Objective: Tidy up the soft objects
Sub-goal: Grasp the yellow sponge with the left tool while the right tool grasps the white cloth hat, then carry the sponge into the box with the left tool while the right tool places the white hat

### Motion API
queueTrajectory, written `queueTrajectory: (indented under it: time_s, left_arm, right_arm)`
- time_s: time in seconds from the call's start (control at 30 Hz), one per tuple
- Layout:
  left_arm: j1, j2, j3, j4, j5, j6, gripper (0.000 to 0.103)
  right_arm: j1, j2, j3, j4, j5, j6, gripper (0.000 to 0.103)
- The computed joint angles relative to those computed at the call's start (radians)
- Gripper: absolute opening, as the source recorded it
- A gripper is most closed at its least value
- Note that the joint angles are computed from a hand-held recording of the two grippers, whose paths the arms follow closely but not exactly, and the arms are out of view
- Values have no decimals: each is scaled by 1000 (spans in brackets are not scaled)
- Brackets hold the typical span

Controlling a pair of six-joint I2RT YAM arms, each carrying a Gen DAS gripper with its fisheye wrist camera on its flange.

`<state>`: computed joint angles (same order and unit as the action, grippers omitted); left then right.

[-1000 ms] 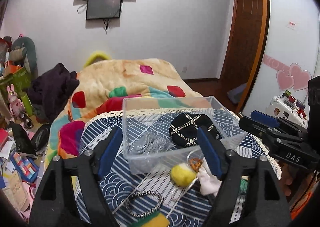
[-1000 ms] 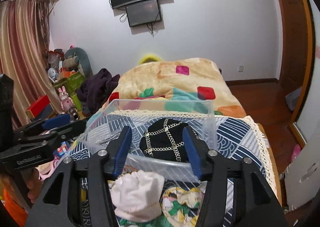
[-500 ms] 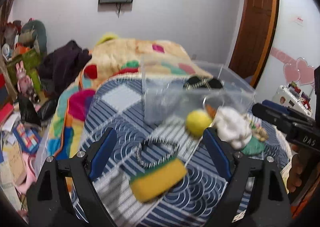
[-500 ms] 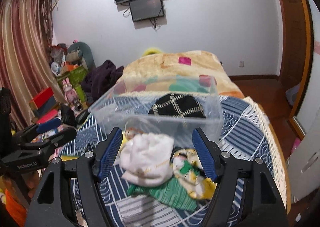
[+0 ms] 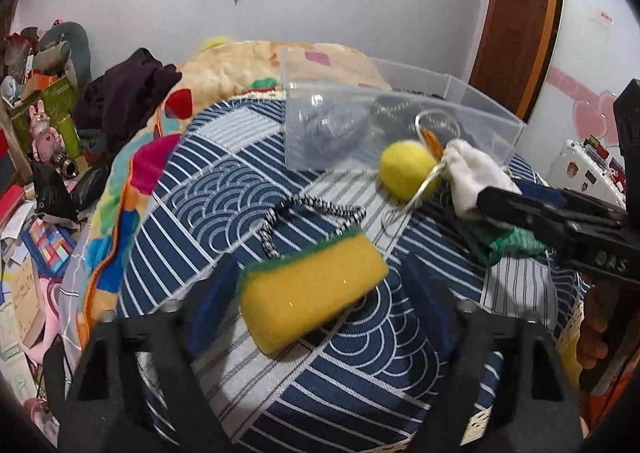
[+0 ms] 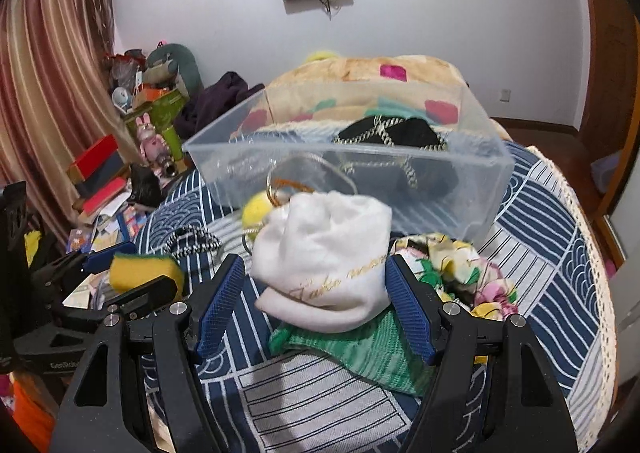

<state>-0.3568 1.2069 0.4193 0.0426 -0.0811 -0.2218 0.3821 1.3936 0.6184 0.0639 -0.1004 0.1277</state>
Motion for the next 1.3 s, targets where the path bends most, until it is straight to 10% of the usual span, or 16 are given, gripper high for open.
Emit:
queueTrajectory:
  time_s: [0.37, 1.3]
  left_arm:
    - [-29, -114, -19, -25, -1, 7, 61]
    - [26, 63, 318, 4, 71, 45, 61]
  right_arm:
    - [-15, -52, -27, 4, -11, -10, 20]
    - [-103, -274, 40, 14, 34, -21, 19]
